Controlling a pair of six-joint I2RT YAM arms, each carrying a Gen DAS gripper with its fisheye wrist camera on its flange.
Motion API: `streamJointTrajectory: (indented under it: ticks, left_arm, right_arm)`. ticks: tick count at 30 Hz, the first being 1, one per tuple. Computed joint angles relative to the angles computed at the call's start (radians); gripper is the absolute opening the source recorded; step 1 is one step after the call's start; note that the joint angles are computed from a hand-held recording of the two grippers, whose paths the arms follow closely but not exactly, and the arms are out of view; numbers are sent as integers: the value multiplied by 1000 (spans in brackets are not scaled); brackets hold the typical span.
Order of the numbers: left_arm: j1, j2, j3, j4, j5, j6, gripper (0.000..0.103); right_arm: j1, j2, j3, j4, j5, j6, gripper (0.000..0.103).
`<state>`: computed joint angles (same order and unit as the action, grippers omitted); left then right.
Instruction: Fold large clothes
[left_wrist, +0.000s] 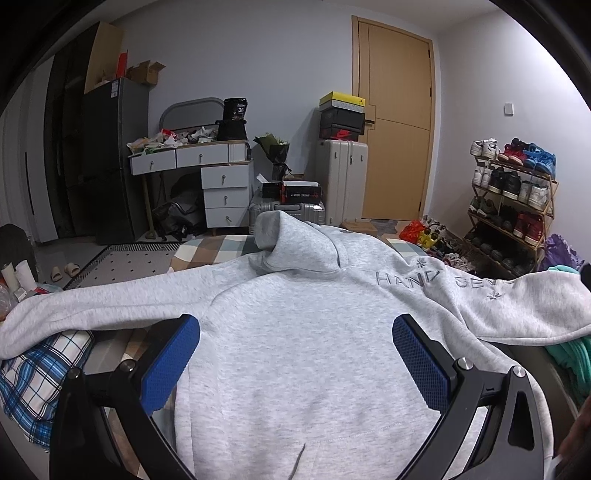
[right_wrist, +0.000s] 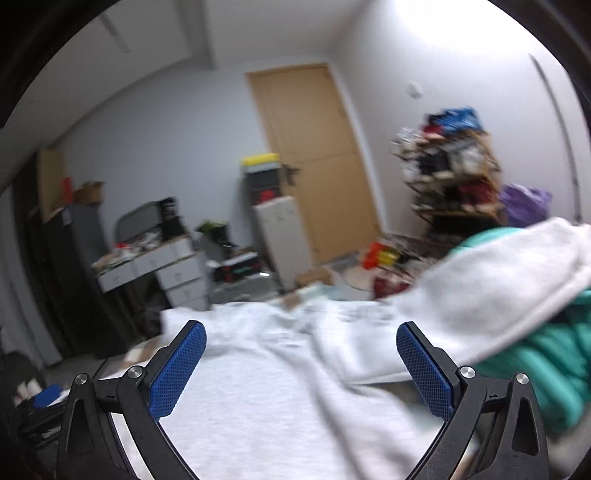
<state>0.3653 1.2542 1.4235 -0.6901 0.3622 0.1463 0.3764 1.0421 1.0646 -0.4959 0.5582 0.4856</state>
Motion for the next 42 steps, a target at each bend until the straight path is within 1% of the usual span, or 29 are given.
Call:
streamJointTrajectory:
  ticks: [2, 5, 7, 9, 10, 11, 12, 14, 15, 16, 17, 18, 20, 23, 24, 25, 26, 27, 28, 29, 31, 33, 37, 38, 40, 42]
  left_arm:
    - [-3, -3, 3, -10, 4, 8, 102]
    - [-19, -4, 4, -15, -9, 10, 102]
    - [-25, -1, 7, -28, -9, 12, 102]
    - [-31, 3, 10, -38, -8, 14, 102]
    - [-33, 3, 10, -38, -11, 14, 102]
    - [-37, 2, 9, -38, -15, 15, 102]
    - [-40, 2, 9, -37, -19, 15, 102]
    - [-46, 1, 9, -40, -22, 15, 102]
    - [-46, 0, 7, -42, -22, 16, 102]
    - [-49, -2, 5, -42, -28, 17, 102]
    - [-50, -2, 3, -41, -32, 19, 102]
    - [-53, -3, 1, -40, -36, 21, 102]
    - [-56, -3, -2, -39, -42, 22, 102]
    - [-61, 0, -4, -39, -54, 23, 102]
    - [-62, 0, -5, -39, -59, 24, 102]
    - [-65, 0, -5, -40, -64, 26, 102]
    - [-66, 1, -6, -40, -68, 27, 102]
    - [-66, 1, -6, -40, -70, 27, 102]
    - [-65, 1, -7, -40, -71, 27, 102]
    - [-65, 3, -6, -41, -72, 27, 102]
    - [-65, 5, -4, -44, -72, 26, 102]
    - [-67, 6, -4, -47, -74, 27, 102]
    - [-66, 5, -3, -50, -76, 28, 102]
    - [-68, 5, -6, -44, -78, 27, 102]
    - [-64, 4, -10, -37, -80, 27, 102]
    - [-59, 9, -9, -36, -78, 27, 102]
  right_arm:
    - [-134, -54, 10, -94, -67, 12, 103]
    - [-385, -117, 31, -222, -219, 3, 103]
    - [-571, -158, 40, -280, -327, -22, 103]
    - [-776, -182, 62, -333, -454, -45, 103]
    - [-883, -180, 72, -343, -539, -70, 103]
    - [-949, -180, 81, -359, -589, -87, 103]
    - [-1061, -156, 102, -378, -687, -115, 103]
    - [-1197, -105, 131, -401, -825, -157, 102]
    - [-1237, -79, 142, -407, -854, -163, 96]
    - [-1275, -49, 156, -415, -898, -162, 87]
    - [-1294, -23, 171, -419, -924, -160, 79]
    - [-1309, 12, 191, -420, -930, -165, 70]
    - [-1284, 69, 229, -425, -900, -170, 69]
    - [-1259, 114, 236, -412, -867, -173, 63]
    - [-1251, 133, 235, -402, -848, -172, 51]
    - [-1244, 140, 232, -391, -833, -168, 42]
    - [-1243, 144, 231, -383, -825, -172, 38]
    - [-1240, 140, 227, -365, -817, -176, 31]
    - [-1241, 139, 229, -352, -824, -184, 20]
    - [-1242, 133, 234, -332, -841, -198, 18]
    - [-1217, 150, 268, -322, -815, -221, 16]
    - [-1141, 204, 365, -361, -710, -274, 13]
    - [-1048, 293, 530, -393, -607, -318, 13]
    - [-1013, 320, 590, -406, -561, -332, 13]
    - [-970, 361, 671, -424, -501, -347, 13]
    - [-936, 421, 781, -462, -442, -353, 13]
